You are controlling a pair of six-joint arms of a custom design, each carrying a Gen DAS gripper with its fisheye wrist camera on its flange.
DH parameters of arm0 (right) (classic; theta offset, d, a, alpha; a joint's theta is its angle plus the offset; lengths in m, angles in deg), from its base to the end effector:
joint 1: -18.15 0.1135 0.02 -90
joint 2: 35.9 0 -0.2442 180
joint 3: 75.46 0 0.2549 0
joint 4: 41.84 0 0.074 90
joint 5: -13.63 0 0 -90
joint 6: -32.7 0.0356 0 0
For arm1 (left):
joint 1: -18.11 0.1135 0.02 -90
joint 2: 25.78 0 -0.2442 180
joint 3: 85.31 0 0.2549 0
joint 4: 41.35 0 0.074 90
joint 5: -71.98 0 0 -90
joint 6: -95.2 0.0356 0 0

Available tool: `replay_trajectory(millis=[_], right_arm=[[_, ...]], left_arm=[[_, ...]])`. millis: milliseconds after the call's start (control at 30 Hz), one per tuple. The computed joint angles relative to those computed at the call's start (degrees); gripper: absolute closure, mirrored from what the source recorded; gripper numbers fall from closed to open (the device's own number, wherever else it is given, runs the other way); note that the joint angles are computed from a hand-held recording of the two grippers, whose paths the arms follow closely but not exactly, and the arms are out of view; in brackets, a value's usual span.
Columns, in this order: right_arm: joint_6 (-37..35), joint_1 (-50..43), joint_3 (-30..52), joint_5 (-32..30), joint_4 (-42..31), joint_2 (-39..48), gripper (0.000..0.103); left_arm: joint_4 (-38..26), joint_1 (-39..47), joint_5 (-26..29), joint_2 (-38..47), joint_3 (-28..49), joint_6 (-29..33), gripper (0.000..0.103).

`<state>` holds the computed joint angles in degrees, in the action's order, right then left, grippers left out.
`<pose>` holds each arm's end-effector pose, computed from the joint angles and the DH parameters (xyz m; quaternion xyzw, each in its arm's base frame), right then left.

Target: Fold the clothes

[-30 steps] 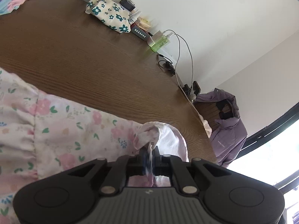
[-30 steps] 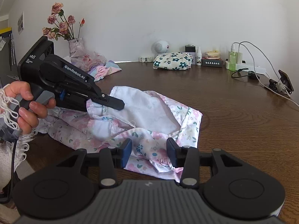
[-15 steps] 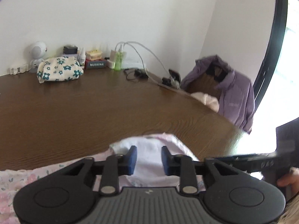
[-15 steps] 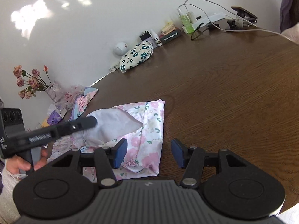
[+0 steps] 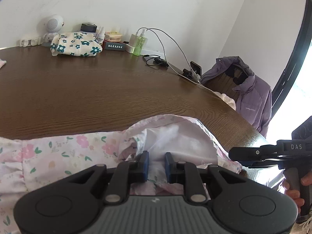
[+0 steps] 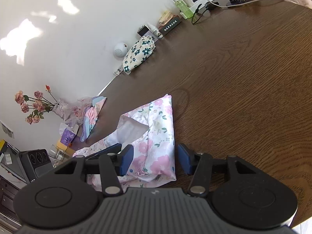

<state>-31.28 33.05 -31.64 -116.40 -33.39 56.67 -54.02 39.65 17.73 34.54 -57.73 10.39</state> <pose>0.2611 0.0932 0.1003 -0.0606 0.8625 0.4290 0.2614 0.1804 0.0488 0.1145 -0.0100 0.8882 -0.1928 0.4169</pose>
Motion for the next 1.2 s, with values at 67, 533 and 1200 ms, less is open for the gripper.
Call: replay_trajectory(millis=[67,533,1200], right_arm=[[0.8,-0.4,0.3,-1.1,-1.0,0.2,0.056],[10.8,2.4,-0.7,0.9,5.0,3.4,0.093],[3.8,-1.6,2.4,2.5,6.0,4.3,0.068]], left_arm=[[0.1,1.2,1.5,0.8,0.2,-0.4,0.087],[1.6,3.0,3.9,2.1,0.0,-2.0,0.088],[8.3,-13.4,-10.4,3.9,1.7,-4.1,0.073]])
